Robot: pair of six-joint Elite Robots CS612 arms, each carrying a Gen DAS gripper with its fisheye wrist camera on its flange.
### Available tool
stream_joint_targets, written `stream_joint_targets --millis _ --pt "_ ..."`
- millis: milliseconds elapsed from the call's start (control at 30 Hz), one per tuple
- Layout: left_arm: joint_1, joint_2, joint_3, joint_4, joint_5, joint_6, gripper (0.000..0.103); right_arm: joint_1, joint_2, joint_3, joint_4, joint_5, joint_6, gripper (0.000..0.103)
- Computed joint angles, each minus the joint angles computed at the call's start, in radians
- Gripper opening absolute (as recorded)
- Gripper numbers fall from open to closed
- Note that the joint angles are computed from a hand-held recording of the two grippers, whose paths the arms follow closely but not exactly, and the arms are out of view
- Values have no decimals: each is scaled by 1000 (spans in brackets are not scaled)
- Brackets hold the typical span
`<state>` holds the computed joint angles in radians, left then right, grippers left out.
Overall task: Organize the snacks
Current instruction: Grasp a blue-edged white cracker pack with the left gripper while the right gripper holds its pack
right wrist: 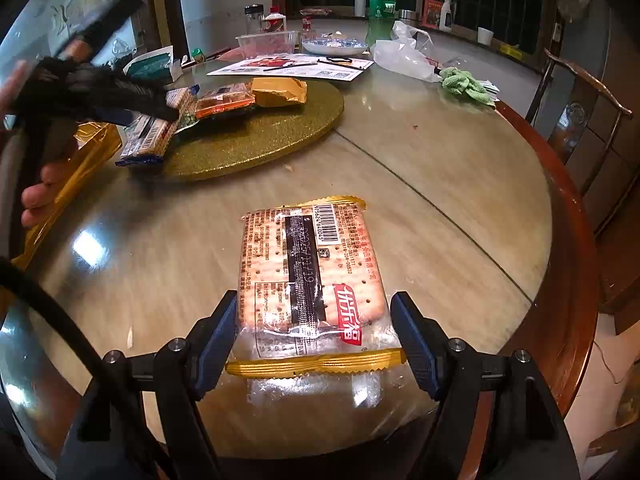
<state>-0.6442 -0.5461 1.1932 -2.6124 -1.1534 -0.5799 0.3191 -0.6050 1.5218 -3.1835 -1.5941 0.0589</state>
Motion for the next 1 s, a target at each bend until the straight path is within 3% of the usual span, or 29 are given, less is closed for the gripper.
stream_joint_targets --millis 167,233,333,500,833,1000 --pt "-16 -45 102 -70 -35 18 57 0 0 -1 1 0 0 75" --pt "-27 -76 178 -111 -84 14 57 -1 1 -1 0 1 -1 75" --pt "-59 -130 305 -191 -104 -8 57 -1 0 -1 1 3 -1 76" --pt "-125 -193 460 -269 -62 -40 57 1 0 -1 3 -6 4 76" --pt "-138 -197 481 -295 -46 -87 60 3 -1 -2 7 -12 -1 76" --pt "-140 -193 493 -342 -34 -72 59 3 -2 -6 20 -8 2 76"
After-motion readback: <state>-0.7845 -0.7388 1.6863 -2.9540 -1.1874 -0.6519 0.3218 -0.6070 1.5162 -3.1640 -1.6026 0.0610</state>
